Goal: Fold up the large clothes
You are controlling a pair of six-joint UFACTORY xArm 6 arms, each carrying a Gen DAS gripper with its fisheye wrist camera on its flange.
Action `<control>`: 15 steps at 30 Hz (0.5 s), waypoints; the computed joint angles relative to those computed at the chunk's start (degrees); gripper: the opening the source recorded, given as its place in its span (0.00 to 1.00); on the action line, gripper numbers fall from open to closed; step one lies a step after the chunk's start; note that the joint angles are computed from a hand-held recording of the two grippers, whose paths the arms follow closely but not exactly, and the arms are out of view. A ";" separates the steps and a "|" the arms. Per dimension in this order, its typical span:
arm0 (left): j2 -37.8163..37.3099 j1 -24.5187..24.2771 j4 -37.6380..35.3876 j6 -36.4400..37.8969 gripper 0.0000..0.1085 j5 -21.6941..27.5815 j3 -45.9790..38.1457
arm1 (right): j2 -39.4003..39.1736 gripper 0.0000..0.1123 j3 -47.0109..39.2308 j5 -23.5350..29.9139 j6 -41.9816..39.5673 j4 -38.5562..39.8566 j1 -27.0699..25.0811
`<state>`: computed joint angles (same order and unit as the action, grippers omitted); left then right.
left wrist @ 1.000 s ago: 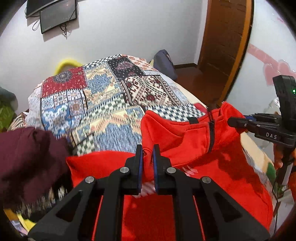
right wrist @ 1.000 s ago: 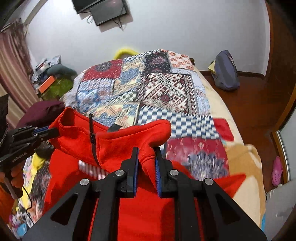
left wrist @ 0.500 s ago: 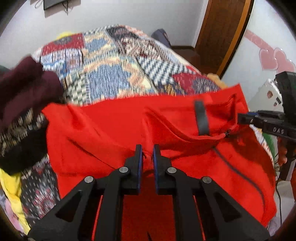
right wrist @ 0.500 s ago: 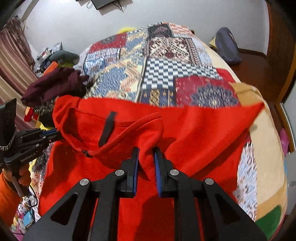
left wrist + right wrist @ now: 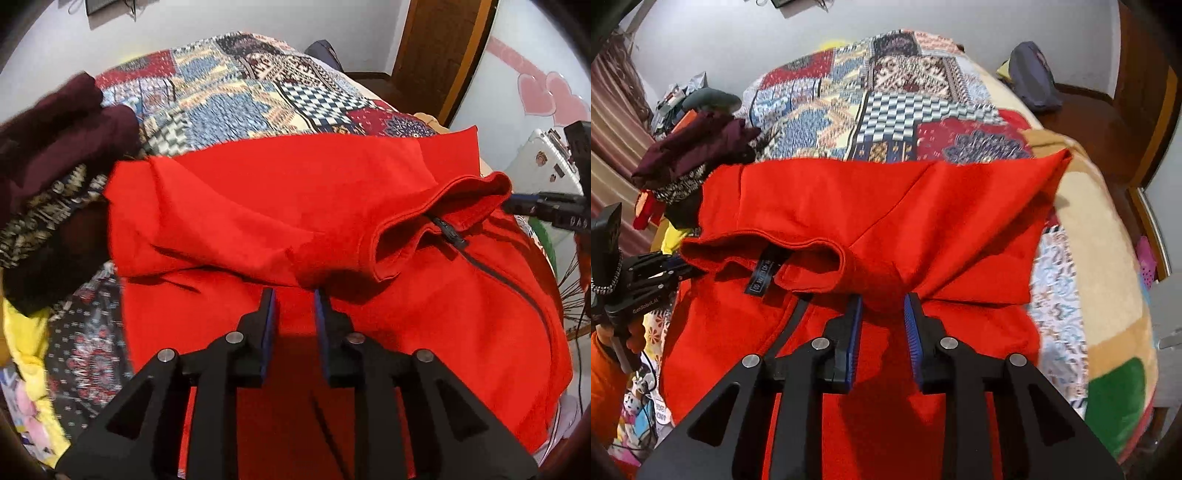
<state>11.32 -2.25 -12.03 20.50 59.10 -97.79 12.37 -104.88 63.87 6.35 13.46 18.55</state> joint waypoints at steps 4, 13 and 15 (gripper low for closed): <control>0.04 0.54 2.70 -0.87 0.23 -1.19 -2.48 | 0.09 0.20 -1.84 -1.80 0.45 -1.59 -0.54; 15.66 1.97 2.02 -6.57 0.36 4.47 -28.95 | 13.21 0.23 -21.12 -1.94 2.61 -2.32 0.04; 21.12 1.90 0.38 -7.45 0.40 8.37 -37.35 | 17.68 0.30 -26.95 -0.47 2.59 -1.66 0.59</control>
